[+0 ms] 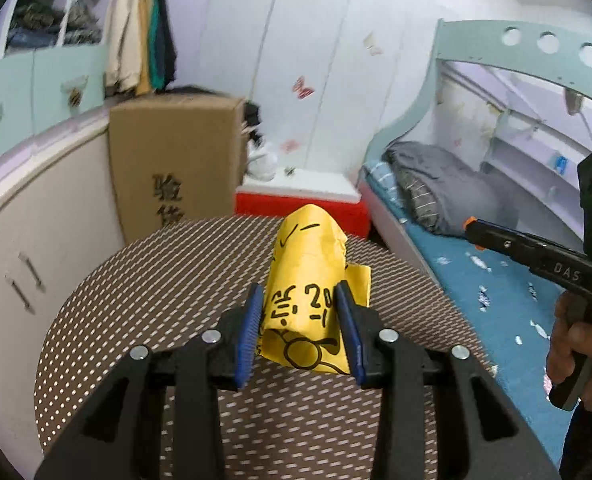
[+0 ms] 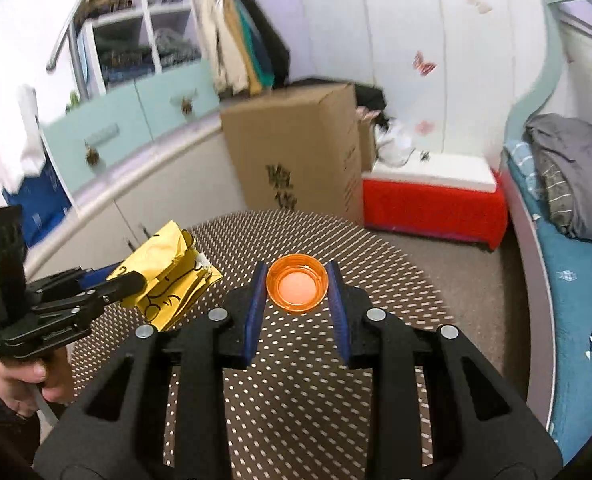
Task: Collect trash
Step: 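Grasp the yellow packet with the left tool while the right tool grasps the orange cap, then carry the yellow packet and orange cap to the bin and release both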
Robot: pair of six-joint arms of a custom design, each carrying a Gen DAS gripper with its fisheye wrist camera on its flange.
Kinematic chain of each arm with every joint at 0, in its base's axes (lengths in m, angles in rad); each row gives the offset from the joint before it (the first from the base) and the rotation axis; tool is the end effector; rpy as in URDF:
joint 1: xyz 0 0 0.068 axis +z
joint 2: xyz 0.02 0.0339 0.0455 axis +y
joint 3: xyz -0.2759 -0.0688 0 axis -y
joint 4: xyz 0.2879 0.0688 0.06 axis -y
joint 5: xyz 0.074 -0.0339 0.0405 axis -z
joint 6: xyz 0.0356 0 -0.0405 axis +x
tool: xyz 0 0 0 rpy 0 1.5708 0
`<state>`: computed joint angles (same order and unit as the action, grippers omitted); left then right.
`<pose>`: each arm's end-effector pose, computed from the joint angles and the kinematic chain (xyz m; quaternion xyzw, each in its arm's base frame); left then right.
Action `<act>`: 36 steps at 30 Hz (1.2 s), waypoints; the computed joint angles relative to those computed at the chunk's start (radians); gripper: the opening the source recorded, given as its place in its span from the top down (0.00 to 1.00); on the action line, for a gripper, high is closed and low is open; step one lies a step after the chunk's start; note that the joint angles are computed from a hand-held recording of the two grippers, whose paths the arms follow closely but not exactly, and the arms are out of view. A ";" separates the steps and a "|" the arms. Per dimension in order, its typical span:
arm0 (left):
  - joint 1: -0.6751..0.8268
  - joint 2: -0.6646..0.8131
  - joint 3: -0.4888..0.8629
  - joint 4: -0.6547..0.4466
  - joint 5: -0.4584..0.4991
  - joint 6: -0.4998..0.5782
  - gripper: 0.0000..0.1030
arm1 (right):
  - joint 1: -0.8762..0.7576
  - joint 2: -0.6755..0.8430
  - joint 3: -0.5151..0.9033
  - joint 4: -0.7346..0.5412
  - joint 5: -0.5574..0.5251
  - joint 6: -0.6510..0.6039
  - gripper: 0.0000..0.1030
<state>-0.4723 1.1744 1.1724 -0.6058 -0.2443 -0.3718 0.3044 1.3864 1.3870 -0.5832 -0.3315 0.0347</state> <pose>0.2627 -0.1245 0.3654 -0.0122 0.8814 -0.0898 0.4636 0.3277 0.1151 0.3857 -0.1943 0.8499 0.2221 0.4365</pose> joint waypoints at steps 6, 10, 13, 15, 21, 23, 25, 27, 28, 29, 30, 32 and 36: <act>-0.160 0.103 0.157 -0.001 -0.075 -0.008 0.65 | -0.233 -0.164 -0.056 -0.021 -0.122 -0.004 0.71; -0.261 0.204 0.274 0.009 -0.102 0.004 0.65 | -0.431 -0.213 -0.079 -0.040 -0.216 -0.014 0.71; -0.316 0.294 0.368 0.012 -0.101 0.015 0.65 | -0.583 -0.227 -0.099 -0.060 -0.277 -0.026 0.71; -0.351 0.351 0.427 0.013 -0.100 0.027 0.65 | -0.674 -0.222 -0.110 -0.070 -0.309 -0.037 0.71; -0.427 0.537 0.620 -0.008 -0.083 0.052 0.65 | -0.869 -0.188 -0.139 -0.093 -0.374 -0.069 0.71; -0.446 0.606 0.694 -0.025 -0.070 0.053 0.65 | -0.911 -0.172 -0.147 -0.093 -0.382 -0.079 0.71; -0.459 0.671 0.763 -0.044 -0.060 0.053 0.65 | -0.942 -0.149 -0.150 -0.093 -0.386 -0.092 0.71; -0.464 0.731 0.830 -0.065 -0.043 0.053 0.65 | -0.969 -0.125 -0.157 -0.095 -0.389 -0.099 0.71; -0.469 0.761 0.861 -0.075 -0.038 0.051 0.65 | -0.983 -0.115 -0.163 -0.094 -0.395 -0.105 0.71; -0.471 0.782 0.884 -0.083 -0.034 0.050 0.65 | -0.990 -0.104 -0.171 -0.091 -0.393 -0.110 0.71; -0.475 0.819 0.926 -0.099 -0.027 0.048 0.65 | -0.993 -0.086 -0.178 -0.086 -0.384 -0.113 0.71; -0.483 0.881 0.991 -0.129 -0.018 0.040 0.65 | -0.998 -0.053 -0.191 -0.080 -0.375 -0.115 0.71; -0.484 0.990 1.111 -0.194 0.003 0.024 0.65 | -1.003 0.045 -0.224 -0.060 -0.359 -0.120 0.71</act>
